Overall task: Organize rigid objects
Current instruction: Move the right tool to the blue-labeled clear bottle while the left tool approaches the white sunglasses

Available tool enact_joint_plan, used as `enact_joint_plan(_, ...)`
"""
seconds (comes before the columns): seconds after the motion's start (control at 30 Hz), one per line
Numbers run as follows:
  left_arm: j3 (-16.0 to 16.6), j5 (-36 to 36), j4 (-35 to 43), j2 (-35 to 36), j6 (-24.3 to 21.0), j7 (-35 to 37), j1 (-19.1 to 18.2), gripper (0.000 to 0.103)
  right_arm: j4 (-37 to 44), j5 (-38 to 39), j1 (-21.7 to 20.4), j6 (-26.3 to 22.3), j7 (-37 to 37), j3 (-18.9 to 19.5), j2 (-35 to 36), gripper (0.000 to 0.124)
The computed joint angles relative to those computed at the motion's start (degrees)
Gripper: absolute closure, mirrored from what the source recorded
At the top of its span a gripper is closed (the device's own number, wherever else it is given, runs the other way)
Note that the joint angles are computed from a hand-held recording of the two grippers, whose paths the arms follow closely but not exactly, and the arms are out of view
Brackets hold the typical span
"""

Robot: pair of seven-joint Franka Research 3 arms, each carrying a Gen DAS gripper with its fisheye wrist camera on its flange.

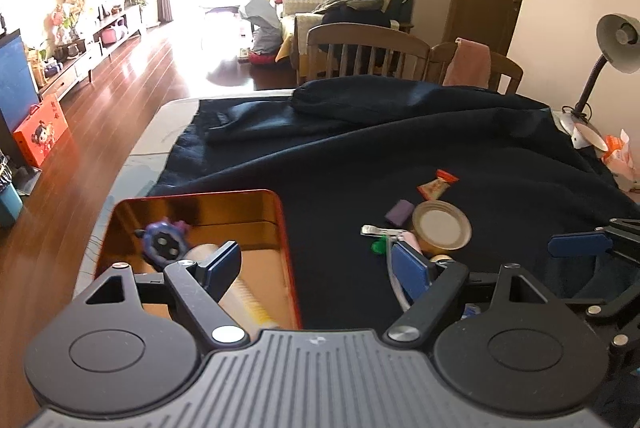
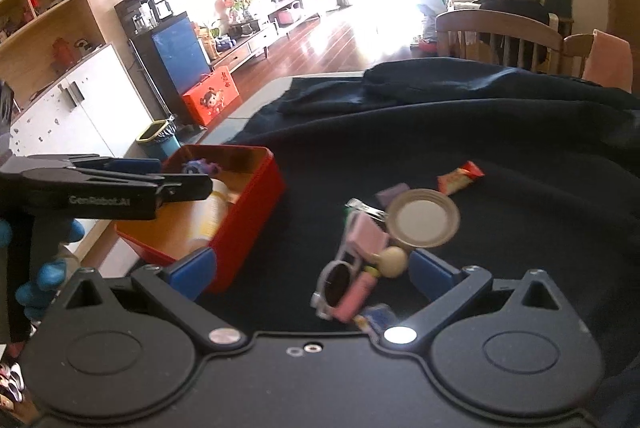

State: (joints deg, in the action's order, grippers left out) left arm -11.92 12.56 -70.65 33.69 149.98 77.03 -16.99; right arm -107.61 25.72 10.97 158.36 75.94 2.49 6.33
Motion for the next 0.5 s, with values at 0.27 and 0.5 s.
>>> enact_joint_plan(0.27, 1.6, 3.5, 2.6, 1.9, -2.0, -4.4, -3.9, 0.021, -3.7, 2.3, -1.7, -1.0, -8.8, -0.8, -2.7, 0.022)
enact_joint_plan(0.5, 1.6, 4.8, 6.2, 5.1, -5.3, -5.6, -6.4, 0.021, -4.8, 3.5, -2.7, -3.7, -15.4, -1.5, -2.9, 0.025)
